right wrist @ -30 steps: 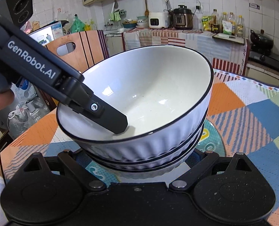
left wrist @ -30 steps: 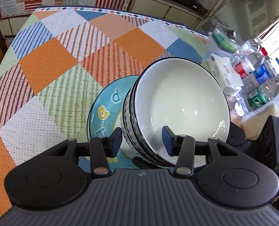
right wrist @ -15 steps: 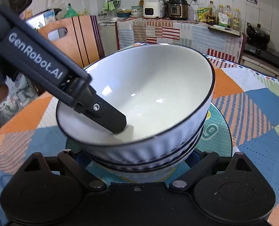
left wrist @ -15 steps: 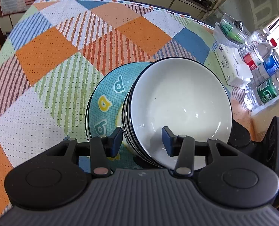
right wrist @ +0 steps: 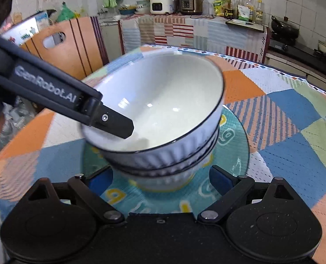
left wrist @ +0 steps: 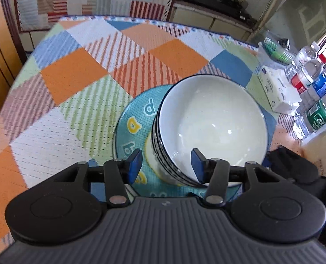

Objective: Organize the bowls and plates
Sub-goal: 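Lower the bowl stack onto the Egg plate and open both tools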

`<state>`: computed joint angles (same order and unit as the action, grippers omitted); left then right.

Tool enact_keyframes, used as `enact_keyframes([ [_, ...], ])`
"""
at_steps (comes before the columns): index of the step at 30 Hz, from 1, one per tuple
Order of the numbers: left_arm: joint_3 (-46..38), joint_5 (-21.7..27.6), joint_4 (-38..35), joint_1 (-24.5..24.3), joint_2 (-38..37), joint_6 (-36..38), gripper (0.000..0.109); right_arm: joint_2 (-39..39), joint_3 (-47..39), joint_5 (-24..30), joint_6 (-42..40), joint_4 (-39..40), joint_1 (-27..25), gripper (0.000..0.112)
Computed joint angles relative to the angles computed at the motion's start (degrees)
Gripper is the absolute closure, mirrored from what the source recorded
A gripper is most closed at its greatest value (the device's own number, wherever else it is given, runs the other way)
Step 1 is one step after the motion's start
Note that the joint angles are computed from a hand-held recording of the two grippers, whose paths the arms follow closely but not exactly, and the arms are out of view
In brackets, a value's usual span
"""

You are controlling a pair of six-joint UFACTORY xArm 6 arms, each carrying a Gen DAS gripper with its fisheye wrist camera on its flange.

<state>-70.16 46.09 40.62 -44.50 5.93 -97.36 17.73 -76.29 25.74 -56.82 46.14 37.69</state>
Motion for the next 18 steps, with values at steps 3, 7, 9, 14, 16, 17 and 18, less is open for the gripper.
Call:
enact_keyframes([
  [3,-1.04,4.15,1.3,-2.49,-1.48,0.22,0.059,-4.38,3.91,-1.5,1.73,-1.41,-0.21,0.016],
  [7,-3.67,10.32,0.78,-5.7,-2.59,3.05,0.059,-8.82,7.64,-3.08,1.32,0.68,-0.6,0.016],
  [9,-3.48,11.07,1.04,-6.88,-4.0,2.47,0.059,-9.92,8.58,-3.56,4.27,-0.59,-0.86,0.016],
  [14,-5.28,16.79,2.42,-10.64,-5.35,2.36,0.056,-13.11,10.61,-3.37,14.89,-8.62,-1.48,0.016],
  [16,-5.38,18.06,2.47,-11.8,-6.03,2.05,0.055,-15.08,11.81,-3.0,19.38,-12.92,-1.78,0.016],
  [17,-5.22,18.37,2.59,-12.39,-6.46,1.8,0.055,-16.16,12.4,-2.9,19.26,-12.64,-1.84,0.016],
  [18,-5.05,18.66,2.83,-12.99,-6.89,1.76,0.055,-17.22,12.88,-2.59,20.25,-13.43,-1.91,0.016],
])
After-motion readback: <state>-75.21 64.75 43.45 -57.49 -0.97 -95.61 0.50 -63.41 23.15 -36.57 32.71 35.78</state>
